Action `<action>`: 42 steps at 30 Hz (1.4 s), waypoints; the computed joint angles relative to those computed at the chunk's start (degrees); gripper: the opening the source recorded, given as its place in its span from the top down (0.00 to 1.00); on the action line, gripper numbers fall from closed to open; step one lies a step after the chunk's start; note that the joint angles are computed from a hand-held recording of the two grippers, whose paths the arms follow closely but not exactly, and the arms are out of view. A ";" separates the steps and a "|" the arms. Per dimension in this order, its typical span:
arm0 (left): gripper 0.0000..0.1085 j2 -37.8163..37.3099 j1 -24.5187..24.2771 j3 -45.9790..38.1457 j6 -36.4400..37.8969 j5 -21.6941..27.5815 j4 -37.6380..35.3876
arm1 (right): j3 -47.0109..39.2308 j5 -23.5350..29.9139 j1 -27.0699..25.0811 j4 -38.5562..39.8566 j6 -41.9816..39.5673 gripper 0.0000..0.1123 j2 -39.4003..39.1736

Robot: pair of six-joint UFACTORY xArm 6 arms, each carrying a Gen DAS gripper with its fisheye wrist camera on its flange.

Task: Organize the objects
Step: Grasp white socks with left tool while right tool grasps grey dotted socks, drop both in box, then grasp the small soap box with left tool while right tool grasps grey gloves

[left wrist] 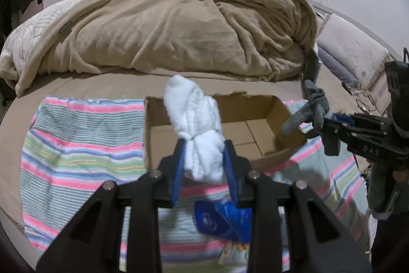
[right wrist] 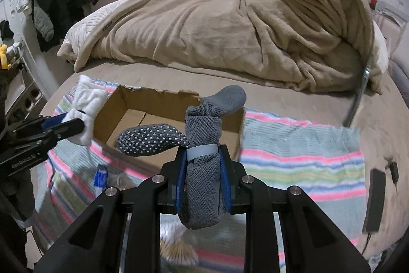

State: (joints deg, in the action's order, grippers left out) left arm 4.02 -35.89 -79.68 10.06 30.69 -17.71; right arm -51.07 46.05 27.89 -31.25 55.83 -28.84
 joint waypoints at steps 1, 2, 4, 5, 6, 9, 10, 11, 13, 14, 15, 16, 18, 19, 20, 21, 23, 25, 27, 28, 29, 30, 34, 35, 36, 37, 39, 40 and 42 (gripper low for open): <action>0.71 0.83 -0.03 -0.69 -0.36 -0.07 0.45 | -0.53 -0.84 -0.75 0.64 -0.95 0.77 1.07; 0.71 1.65 -0.05 -1.36 -0.75 -0.27 0.95 | -0.81 -1.48 -1.24 1.16 -1.67 0.77 1.75; 0.71 3.95 0.20 -3.40 -1.85 -0.35 2.00 | -1.45 -2.92 -2.58 2.51 -3.39 0.77 3.53; 0.71 4.54 0.22 -3.83 -2.25 -0.36 2.37 | -1.63 -3.37 -3.09 2.80 -3.88 0.77 4.15; 0.71 5.52 0.39 -4.73 -2.65 -0.21 2.77 | -1.83 -4.02 -3.77 3.28 -4.46 0.77 4.95; 0.71 8.13 1.05 -7.33 -2.53 0.93 2.15 | -1.82 -5.84 -5.49 5.02 -5.64 0.77 6.53; 0.71 8.87 1.20 -8.08 -2.75 1.36 2.24 | -1.81 -6.39 -5.89 5.54 -5.79 0.77 7.07; 0.71 9.67 1.34 -8.86 -3.02 1.89 2.37 | -1.90 -6.75 -6.33 6.06 -6.07 0.77 7.69; 0.71 11.34 1.63 -10.40 -2.72 3.14 1.78 | -1.78 -7.57 -6.94 6.75 -6.42 0.77 8.58; 0.71 12.00 1.71 -11.01 -2.69 3.76 1.78 | -1.70 -7.93 -7.28 7.30 -6.54 0.77 9.12; 0.71 12.61 1.81 -11.49 -2.73 4.28 1.66 | -1.61 -8.20 -7.51 7.71 -6.64 0.77 9.60; 0.71 13.13 1.90 -11.82 -2.71 4.63 1.48 | -1.48 -8.34 -7.57 7.97 -6.65 0.77 9.92; 0.70 13.90 2.11 -12.28 -2.73 5.47 1.20 | -1.36 -8.45 -7.67 8.63 -6.85 0.77 10.72; 0.70 14.23 2.18 -12.58 -2.97 5.92 1.35 | -1.45 -8.30 -7.69 8.65 -6.82 0.77 11.04; 0.70 14.60 2.22 -13.02 -3.19 6.48 1.49 | -1.48 -8.30 -7.77 8.58 -6.68 0.77 11.32; 0.69 14.89 2.30 -13.37 -3.27 6.92 1.55 | -1.40 -8.53 -7.88 8.66 -6.58 0.76 11.39; 0.69 14.74 2.31 -13.20 -3.01 6.75 1.41 | -1.32 -8.64 -8.03 8.54 -6.08 0.71 11.31; 0.66 14.35 2.36 -12.98 -3.02 6.69 1.21 | -0.95 -9.35 -8.10 9.10 -5.92 0.63 10.76; 0.64 13.92 2.42 -13.08 -2.52 7.46 0.42 | -1.08 -8.85 -7.43 7.82 -4.44 0.50 10.12; 0.60 13.60 2.40 -12.94 -2.62 7.62 0.72 | -1.26 -8.43 -7.10 7.08 -3.63 0.41 9.87; 0.58 13.10 2.37 -12.53 -2.58 7.52 0.93 | -1.16 -8.32 -6.68 6.31 -2.66 0.40 9.35; 0.52 12.32 2.37 -11.86 -2.25 7.47 0.69 | -1.07 -7.91 -6.16 5.73 -1.70 0.40 8.77; 0.40 8.05 2.48 -7.58 -1.23 5.94 -1.04 | -0.70 -5.68 -4.34 3.58 1.43 0.40 6.66; 0.40 7.12 2.49 -6.73 -1.08 5.71 -1.13 | -0.52 -4.94 -3.77 3.21 2.17 0.39 5.93; 0.40 5.67 2.47 -5.28 -1.13 5.29 -1.13 | -0.34 -4.20 -3.23 2.87 2.88 0.40 5.27; 0.39 4.77 2.48 -4.43 -1.15 5.11 -1.34 | -0.14 -3.38 -2.58 2.50 3.69 0.40 4.48; 0.37 2.72 2.53 -2.30 -0.89 4.74 -2.08 | 0.42 -1.91 -1.14 1.55 5.09 0.40 2.70; 0.36 1.49 2.54 -1.06 -0.87 4.65 -2.37 | 0.69 -0.71 -0.12 0.76 6.22 0.40 1.63; 0.36 -0.84 2.51 1.30 -0.57 4.59 -2.90 | 1.11 0.65 1.38 -0.06 7.88 0.39 0.20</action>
State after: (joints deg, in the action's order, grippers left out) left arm 3.19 -33.38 -78.38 9.49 35.28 -20.62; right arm -49.96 46.70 29.26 -31.31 63.71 -28.64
